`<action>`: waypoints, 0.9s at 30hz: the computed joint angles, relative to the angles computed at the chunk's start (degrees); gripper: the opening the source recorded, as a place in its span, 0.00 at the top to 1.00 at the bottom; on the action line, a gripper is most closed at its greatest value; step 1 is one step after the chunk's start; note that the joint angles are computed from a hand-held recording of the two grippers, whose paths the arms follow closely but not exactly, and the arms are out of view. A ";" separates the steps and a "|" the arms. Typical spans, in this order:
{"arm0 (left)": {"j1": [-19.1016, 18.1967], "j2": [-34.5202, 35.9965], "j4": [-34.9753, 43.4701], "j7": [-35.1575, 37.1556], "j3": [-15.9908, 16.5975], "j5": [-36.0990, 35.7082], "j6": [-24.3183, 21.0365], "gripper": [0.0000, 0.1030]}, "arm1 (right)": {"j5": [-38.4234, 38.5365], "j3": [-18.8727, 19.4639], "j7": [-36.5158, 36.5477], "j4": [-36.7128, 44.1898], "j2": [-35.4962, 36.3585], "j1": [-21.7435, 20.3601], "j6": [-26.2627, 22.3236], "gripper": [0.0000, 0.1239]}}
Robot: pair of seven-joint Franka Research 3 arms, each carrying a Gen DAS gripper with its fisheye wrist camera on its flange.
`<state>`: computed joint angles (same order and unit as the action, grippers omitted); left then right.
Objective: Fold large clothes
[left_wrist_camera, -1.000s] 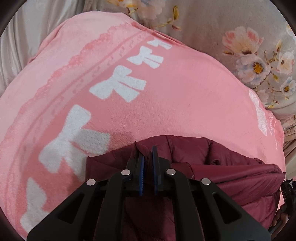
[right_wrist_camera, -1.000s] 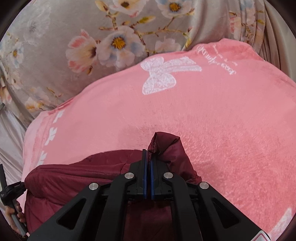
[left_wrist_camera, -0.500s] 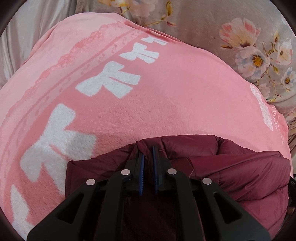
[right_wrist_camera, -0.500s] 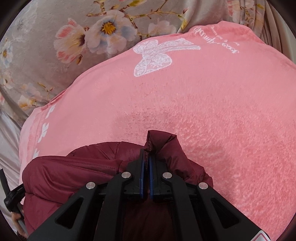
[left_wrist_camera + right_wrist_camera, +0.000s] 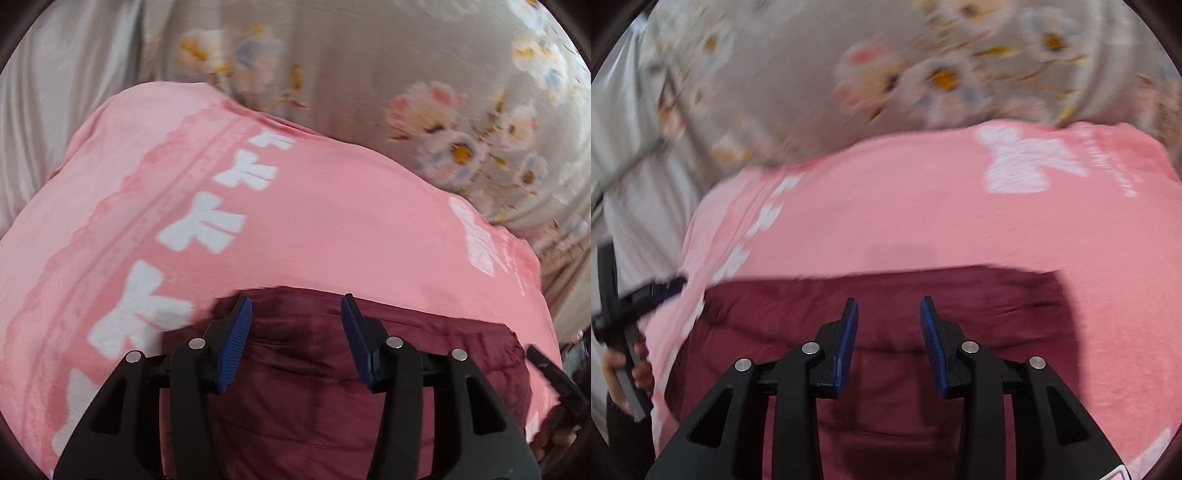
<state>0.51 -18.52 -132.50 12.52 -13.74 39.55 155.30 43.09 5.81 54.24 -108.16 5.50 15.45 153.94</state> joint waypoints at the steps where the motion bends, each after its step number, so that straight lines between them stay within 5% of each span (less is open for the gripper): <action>1: -0.90 1.47 1.80 1.68 -0.44 -0.32 -0.42 0.53 | -4.02 0.25 2.64 2.16 2.08 1.04 -1.89 0.69; 5: -3.95 5.91 6.10 6.14 -0.52 -2.31 -2.21 0.52 | -18.76 -0.53 14.29 9.10 9.35 4.66 -5.05 0.67; 8: -5.88 8.43 7.16 9.52 0.84 -6.38 -1.18 0.52 | -22.68 -0.54 18.07 10.83 11.54 5.28 -5.25 0.95; 9: -6.29 9.30 7.36 10.67 1.46 -8.15 -0.39 0.52 | -21.51 0.09 17.84 11.39 11.81 4.58 -5.77 0.98; 19: -5.57 11.23 12.02 12.01 2.11 -7.74 2.20 0.52 | -12.25 3.19 8.62 13.34 9.06 3.11 4.19 0.99; 27: -8.10 24.57 23.88 19.03 3.52 -11.00 -6.61 0.52 | -22.51 -0.22 20.30 26.15 21.83 5.51 -5.07 0.99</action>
<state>-7.59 6.05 -108.61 31.55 -10.22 28.55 148.69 20.58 5.58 74.54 -82.01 27.33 20.96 148.87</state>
